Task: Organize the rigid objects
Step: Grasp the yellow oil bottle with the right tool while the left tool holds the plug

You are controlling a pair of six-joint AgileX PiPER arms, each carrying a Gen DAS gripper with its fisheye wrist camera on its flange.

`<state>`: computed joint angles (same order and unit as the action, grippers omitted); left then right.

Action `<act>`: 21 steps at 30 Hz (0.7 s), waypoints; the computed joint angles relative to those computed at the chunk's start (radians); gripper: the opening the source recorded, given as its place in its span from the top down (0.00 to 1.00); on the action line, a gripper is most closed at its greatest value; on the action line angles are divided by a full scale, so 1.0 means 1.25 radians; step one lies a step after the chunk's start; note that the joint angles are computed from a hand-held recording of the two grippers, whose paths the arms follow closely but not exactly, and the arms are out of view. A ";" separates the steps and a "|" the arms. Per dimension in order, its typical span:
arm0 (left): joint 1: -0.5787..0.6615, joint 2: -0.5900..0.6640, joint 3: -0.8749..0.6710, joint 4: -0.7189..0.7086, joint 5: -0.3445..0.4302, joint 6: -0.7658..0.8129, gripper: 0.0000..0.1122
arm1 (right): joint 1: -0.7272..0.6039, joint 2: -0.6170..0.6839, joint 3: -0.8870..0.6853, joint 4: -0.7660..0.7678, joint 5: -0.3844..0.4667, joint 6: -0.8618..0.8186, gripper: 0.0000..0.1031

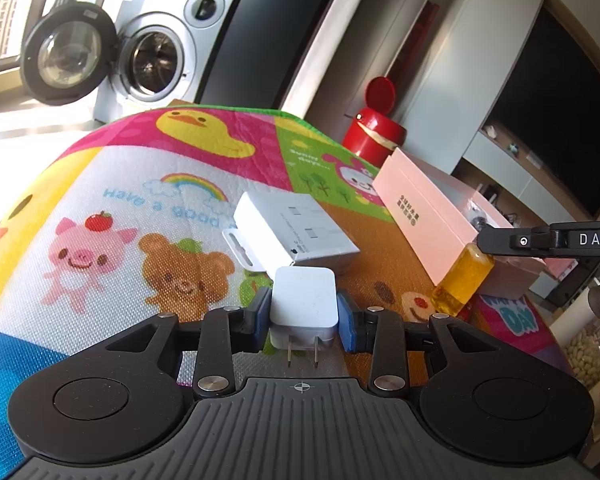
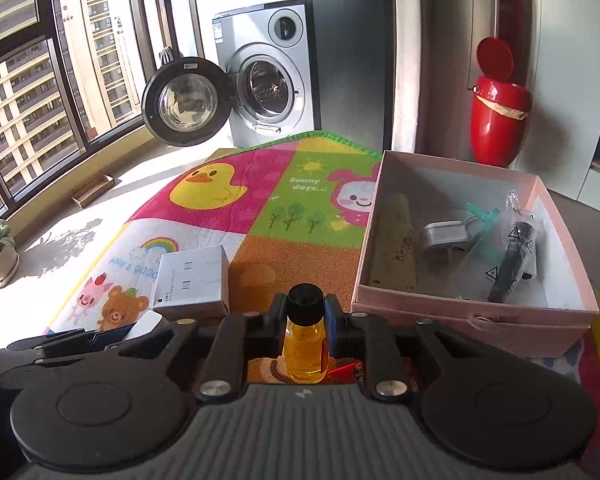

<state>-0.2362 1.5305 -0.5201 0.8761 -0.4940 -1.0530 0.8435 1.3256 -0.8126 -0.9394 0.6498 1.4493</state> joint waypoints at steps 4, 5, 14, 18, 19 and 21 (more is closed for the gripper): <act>0.002 0.001 0.001 0.000 -0.002 0.001 0.66 | 0.010 -0.020 0.026 -0.037 -0.038 0.032 0.82; 0.001 0.001 0.000 -0.001 0.000 0.002 0.66 | 0.008 -0.021 0.026 -0.045 -0.048 0.038 0.82; 0.001 0.001 0.000 0.000 0.000 0.002 0.65 | 0.043 0.050 0.010 -0.109 -0.042 0.063 0.82; -0.016 -0.003 -0.001 -0.029 0.021 0.032 0.65 | 0.075 0.065 0.011 -0.145 -0.001 0.080 0.77; -0.020 -0.004 -0.001 -0.037 0.026 0.041 0.65 | 0.076 0.068 0.011 -0.153 0.003 0.085 0.70; -0.033 -0.007 -0.002 -0.058 0.041 0.060 0.65 | 0.074 0.079 0.012 -0.169 -0.004 0.094 0.56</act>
<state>-0.2777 1.5218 -0.5221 0.8030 -0.4427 -0.9782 0.9357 1.4239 -0.7973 -1.1507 0.6444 1.5667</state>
